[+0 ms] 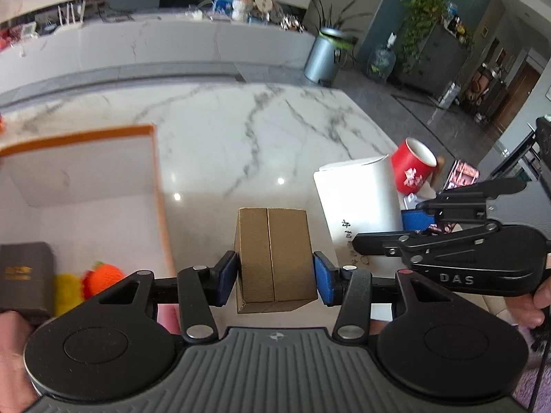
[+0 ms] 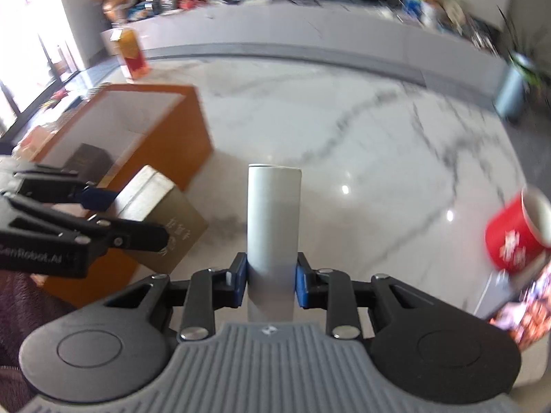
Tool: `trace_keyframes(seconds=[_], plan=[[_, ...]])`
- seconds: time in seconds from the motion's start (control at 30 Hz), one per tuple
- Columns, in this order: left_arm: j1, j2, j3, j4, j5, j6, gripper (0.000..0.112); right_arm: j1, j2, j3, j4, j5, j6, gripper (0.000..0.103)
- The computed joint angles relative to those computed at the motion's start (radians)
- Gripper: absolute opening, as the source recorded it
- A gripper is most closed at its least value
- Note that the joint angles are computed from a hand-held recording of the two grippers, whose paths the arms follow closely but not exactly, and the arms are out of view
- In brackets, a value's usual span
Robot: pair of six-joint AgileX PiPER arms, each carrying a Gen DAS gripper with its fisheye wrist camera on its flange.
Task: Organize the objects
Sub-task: 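Carry both boxes to the orange box and release the white box from the right tool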
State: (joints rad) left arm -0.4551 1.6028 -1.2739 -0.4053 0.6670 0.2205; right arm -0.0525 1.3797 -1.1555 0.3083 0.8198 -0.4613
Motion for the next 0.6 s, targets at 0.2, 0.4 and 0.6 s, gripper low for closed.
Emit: trace_keyframes(seconds=[0.2, 0.4, 0.6], plan=[[0.169, -0.115, 0.013, 0.007, 0.054, 0.103, 0.055, 0.216, 0.005, -0.187, -0.123, 0.031, 0.031, 0.030], [0.343, -0.133, 0.016, -0.048, 0.060, 0.244, 0.055, 0.425, 0.172, -0.441, -0.218, 0.026, 0.009, 0.030], [0.449, -0.068, 0.003, -0.136, 0.053, 0.328, 0.055, 0.521, 0.464, -0.776, -0.292, 0.121, -0.041, 0.030]])
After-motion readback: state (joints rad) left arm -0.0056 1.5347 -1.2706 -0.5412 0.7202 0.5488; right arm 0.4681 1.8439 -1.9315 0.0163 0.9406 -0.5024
